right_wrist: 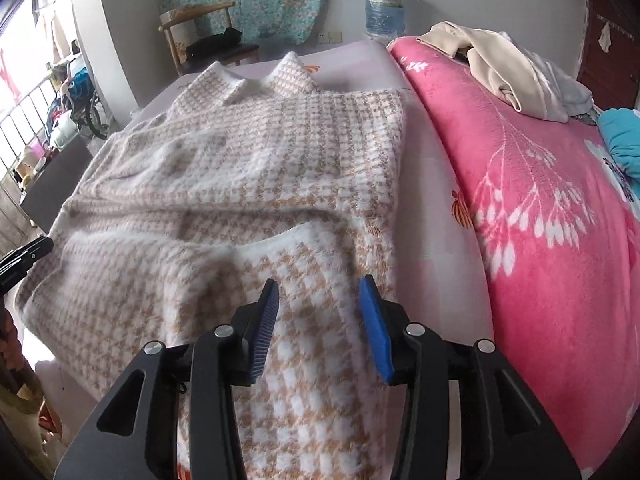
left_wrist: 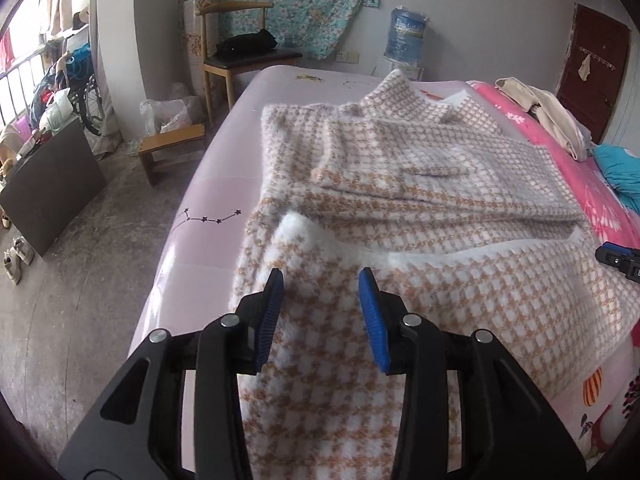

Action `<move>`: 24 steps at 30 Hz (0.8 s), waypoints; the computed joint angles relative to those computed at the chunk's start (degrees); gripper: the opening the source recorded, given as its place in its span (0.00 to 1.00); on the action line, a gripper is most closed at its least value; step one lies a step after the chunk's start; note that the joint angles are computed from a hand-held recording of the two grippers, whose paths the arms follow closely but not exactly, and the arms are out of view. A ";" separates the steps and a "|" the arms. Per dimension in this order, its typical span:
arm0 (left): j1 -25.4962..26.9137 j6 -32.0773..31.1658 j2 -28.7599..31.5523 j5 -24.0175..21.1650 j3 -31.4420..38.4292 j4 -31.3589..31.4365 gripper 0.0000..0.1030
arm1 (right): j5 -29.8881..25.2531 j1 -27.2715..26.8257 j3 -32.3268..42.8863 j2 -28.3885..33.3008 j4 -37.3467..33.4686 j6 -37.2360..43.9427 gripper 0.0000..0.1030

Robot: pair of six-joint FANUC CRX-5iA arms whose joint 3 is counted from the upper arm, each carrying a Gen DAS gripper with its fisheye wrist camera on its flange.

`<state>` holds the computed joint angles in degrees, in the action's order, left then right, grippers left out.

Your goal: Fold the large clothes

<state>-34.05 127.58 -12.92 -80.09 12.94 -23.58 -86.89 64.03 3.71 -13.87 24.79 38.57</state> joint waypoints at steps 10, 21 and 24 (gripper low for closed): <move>-0.32 -0.65 1.61 -2.04 0.25 -1.77 0.20 | -0.67 0.25 0.20 0.31 -2.43 1.65 0.09; 0.36 3.80 -0.80 -0.08 4.56 -5.45 0.00 | 3.50 3.55 0.70 -0.74 10.87 -1.85 0.07; 6.02 0.69 -1.35 1.36 2.04 2.54 0.04 | 2.87 2.50 0.42 0.07 9.33 -1.16 0.07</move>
<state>-28.03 128.27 -14.28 -78.73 14.98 -21.03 -84.02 66.54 4.12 -13.80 34.12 37.41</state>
